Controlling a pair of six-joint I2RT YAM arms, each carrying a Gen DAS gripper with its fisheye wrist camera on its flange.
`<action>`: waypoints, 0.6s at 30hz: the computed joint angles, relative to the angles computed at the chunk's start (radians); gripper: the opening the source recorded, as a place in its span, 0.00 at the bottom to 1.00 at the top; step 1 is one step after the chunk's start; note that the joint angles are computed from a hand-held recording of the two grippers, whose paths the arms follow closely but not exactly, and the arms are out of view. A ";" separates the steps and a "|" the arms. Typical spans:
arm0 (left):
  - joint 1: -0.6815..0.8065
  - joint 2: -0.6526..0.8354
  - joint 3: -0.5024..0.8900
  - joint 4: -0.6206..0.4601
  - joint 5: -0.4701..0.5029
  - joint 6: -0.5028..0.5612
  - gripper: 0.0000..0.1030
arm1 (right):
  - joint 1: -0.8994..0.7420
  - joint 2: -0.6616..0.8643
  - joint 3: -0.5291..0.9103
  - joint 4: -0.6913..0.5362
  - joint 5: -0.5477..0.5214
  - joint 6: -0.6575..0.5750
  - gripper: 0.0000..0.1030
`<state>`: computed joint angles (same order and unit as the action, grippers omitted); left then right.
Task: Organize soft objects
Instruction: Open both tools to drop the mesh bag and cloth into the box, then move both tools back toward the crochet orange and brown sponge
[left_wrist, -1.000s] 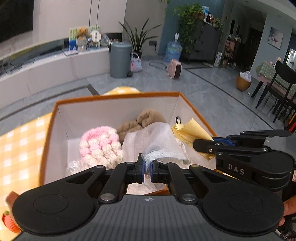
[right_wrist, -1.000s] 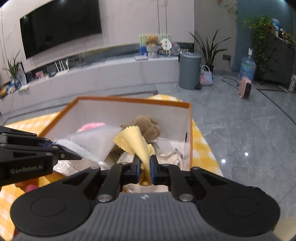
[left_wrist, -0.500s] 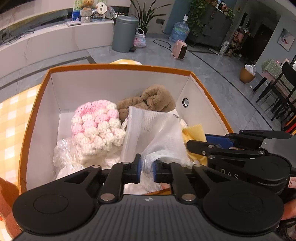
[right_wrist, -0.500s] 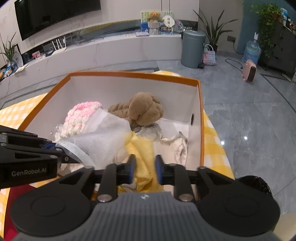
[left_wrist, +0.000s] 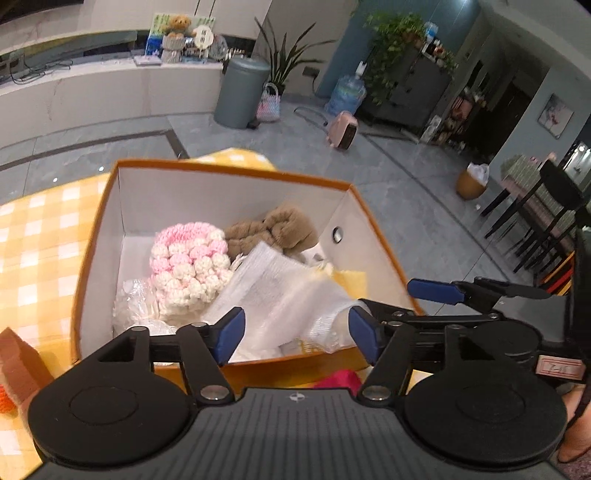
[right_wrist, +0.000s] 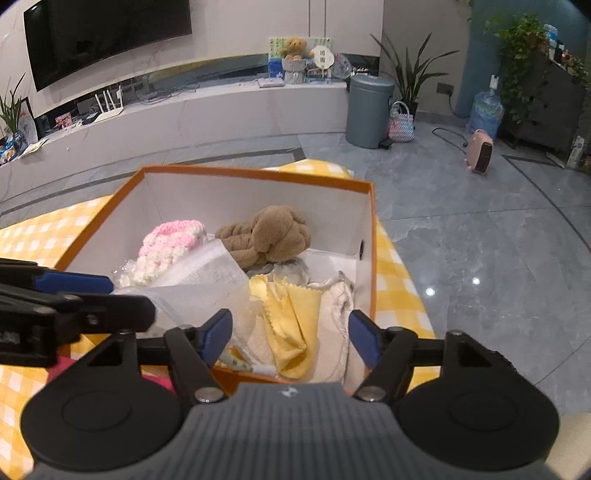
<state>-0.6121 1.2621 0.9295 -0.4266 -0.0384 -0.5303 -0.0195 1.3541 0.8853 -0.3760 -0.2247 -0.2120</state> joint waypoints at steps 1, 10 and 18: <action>-0.004 -0.021 -0.008 0.001 -0.001 -0.006 0.75 | -0.002 -0.021 -0.005 -0.012 0.001 0.002 0.68; -0.114 -0.238 -0.061 -0.077 -0.140 -0.064 0.76 | -0.005 -0.296 -0.094 -0.117 -0.017 0.041 0.83; -0.405 -0.515 -0.183 -0.226 -0.503 -0.221 0.76 | 0.135 -0.656 -0.256 -0.200 0.069 0.164 0.83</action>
<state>-1.0169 0.7474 0.7461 -0.6524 -0.5411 -0.7514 0.1158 0.6982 0.6298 -0.5761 -0.1559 -0.0482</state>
